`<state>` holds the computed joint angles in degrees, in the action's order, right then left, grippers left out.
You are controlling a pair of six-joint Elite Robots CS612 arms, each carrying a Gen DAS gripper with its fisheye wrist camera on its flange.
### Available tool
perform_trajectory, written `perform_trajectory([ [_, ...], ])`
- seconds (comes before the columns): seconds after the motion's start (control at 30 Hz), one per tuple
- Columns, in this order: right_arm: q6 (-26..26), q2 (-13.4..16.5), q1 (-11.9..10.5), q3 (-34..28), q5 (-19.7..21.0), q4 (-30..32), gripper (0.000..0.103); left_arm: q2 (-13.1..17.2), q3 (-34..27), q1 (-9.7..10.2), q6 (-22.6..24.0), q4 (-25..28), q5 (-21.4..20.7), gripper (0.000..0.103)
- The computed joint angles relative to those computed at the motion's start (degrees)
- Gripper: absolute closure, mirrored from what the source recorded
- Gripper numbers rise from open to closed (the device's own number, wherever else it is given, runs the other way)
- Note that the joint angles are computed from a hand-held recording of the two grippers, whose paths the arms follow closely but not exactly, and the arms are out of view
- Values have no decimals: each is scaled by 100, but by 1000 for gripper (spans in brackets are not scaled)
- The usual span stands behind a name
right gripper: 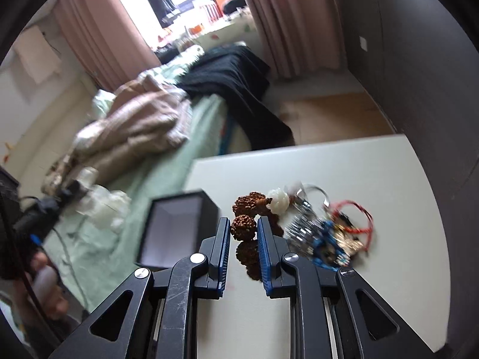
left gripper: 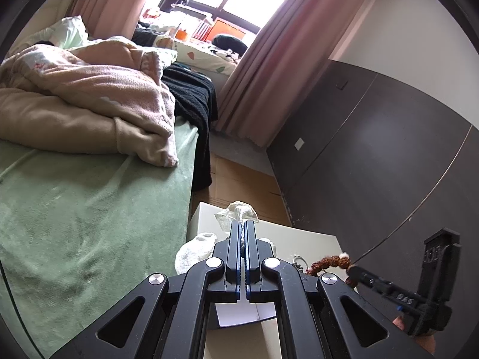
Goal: Organize jewelry
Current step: 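Lower the brown bracelet into the black box with the right gripper while the left places the cloth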
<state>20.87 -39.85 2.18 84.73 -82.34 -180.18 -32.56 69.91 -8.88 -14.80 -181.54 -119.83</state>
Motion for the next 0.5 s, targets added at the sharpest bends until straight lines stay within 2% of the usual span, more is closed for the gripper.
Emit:
perform_trajectory([
  [0.2,120,108,76,-225,521,-447,84,18,-29,16,-91,-38,1,102],
  [0.3,105,240,136,-479,840,-377,84,23,-37,21,-95,-24,29,102],
  [0.43,87,424,192,-772,1046,-167,84,18,-30,24,-82,-4,71,102],
  [0.5,153,562,186,-966,1377,5,84,13,-22,20,-61,-9,99,102],
])
